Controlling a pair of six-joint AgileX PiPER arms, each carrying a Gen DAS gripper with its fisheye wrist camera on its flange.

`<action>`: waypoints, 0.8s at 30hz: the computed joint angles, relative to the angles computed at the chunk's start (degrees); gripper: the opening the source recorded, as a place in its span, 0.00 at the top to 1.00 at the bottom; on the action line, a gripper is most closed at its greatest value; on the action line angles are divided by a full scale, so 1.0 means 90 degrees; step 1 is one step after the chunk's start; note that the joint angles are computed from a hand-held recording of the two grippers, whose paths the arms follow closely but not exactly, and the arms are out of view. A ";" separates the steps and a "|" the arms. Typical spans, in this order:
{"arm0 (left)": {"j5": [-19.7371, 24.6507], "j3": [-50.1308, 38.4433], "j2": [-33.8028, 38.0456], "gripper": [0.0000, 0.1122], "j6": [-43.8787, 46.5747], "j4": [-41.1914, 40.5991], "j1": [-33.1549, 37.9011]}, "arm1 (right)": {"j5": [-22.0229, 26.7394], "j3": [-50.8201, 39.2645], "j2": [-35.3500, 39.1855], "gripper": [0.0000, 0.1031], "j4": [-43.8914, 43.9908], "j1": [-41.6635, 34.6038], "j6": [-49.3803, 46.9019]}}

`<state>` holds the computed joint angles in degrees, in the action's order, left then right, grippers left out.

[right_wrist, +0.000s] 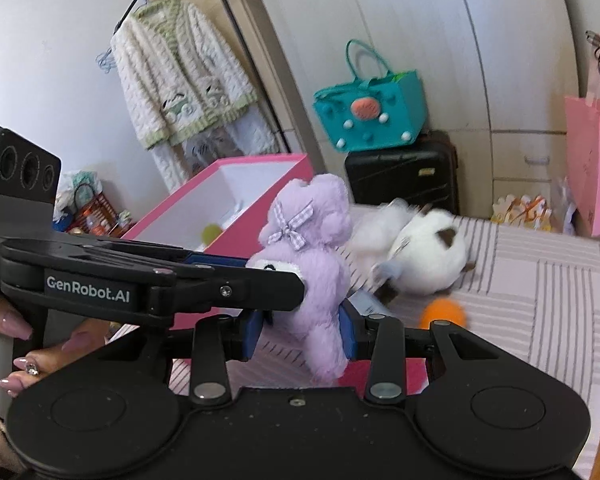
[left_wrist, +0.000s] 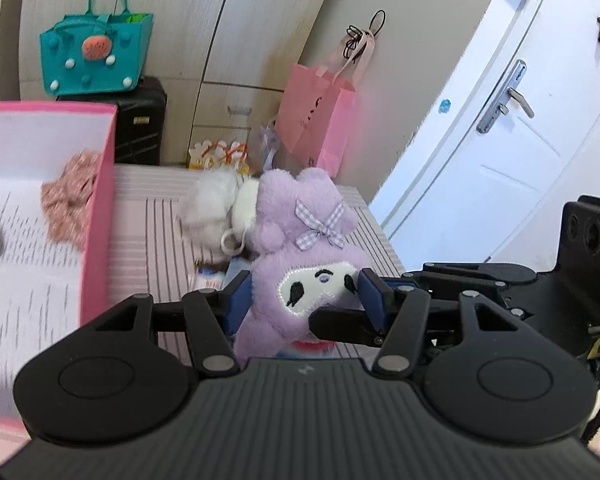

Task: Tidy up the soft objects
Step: 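Carry the lilac plush into the pink box and open the left tool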

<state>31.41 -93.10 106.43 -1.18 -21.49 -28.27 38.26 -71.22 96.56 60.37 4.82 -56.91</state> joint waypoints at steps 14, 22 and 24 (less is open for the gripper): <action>0.1283 0.1687 -0.1334 0.50 0.0764 -0.1469 0.0782 | 0.0893 0.0025 -0.0576 0.57 -0.1887 0.0967 0.2268; 0.2507 0.2011 -0.1948 0.50 0.0067 -0.1033 0.1346 | 0.1996 -0.0760 -0.0012 0.57 -0.1867 0.1398 0.2867; 0.2763 0.2040 -0.2102 0.50 -0.0019 -0.0962 0.1482 | 0.2254 -0.1006 0.0123 0.57 -0.1843 0.1522 0.3029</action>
<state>56.27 -74.74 87.51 -1.35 -30.14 -14.93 58.55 -80.27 97.66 43.78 18.52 -29.65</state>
